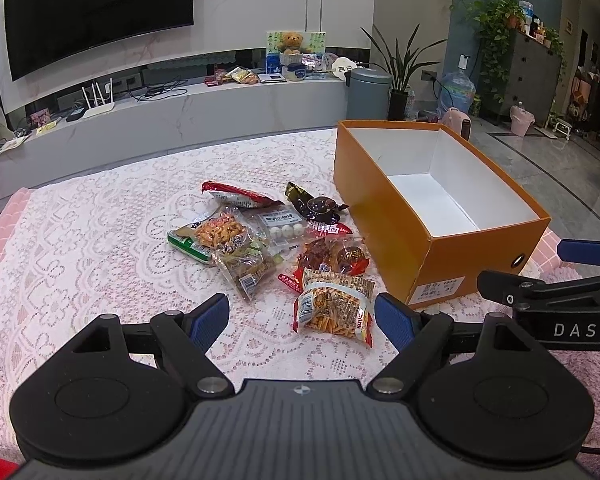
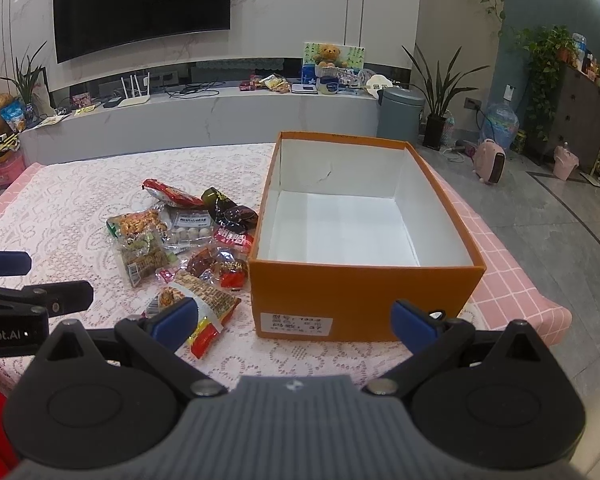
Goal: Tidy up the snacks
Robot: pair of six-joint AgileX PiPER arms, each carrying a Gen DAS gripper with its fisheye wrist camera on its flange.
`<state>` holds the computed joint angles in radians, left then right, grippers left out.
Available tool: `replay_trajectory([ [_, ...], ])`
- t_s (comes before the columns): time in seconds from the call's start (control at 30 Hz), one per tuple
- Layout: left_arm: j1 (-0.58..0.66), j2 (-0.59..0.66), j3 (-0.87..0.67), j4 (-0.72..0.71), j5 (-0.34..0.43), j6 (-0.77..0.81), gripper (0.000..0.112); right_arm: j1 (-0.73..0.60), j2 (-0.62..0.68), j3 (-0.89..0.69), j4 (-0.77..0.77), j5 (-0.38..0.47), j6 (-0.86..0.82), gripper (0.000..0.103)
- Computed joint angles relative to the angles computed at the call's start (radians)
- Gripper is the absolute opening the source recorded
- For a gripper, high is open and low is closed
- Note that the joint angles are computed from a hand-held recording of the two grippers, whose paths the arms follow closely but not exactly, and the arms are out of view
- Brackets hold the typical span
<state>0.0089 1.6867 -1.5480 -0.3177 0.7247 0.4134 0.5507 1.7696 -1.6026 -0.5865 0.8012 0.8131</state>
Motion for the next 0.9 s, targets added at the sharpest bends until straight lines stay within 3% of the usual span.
replay_trajectory([
  [0.9, 0.011, -0.016, 0.007, -0.014, 0.017, -0.015, 0.097, 0.006, -0.009, 0.017, 0.002, 0.007, 0.003, 0.1],
])
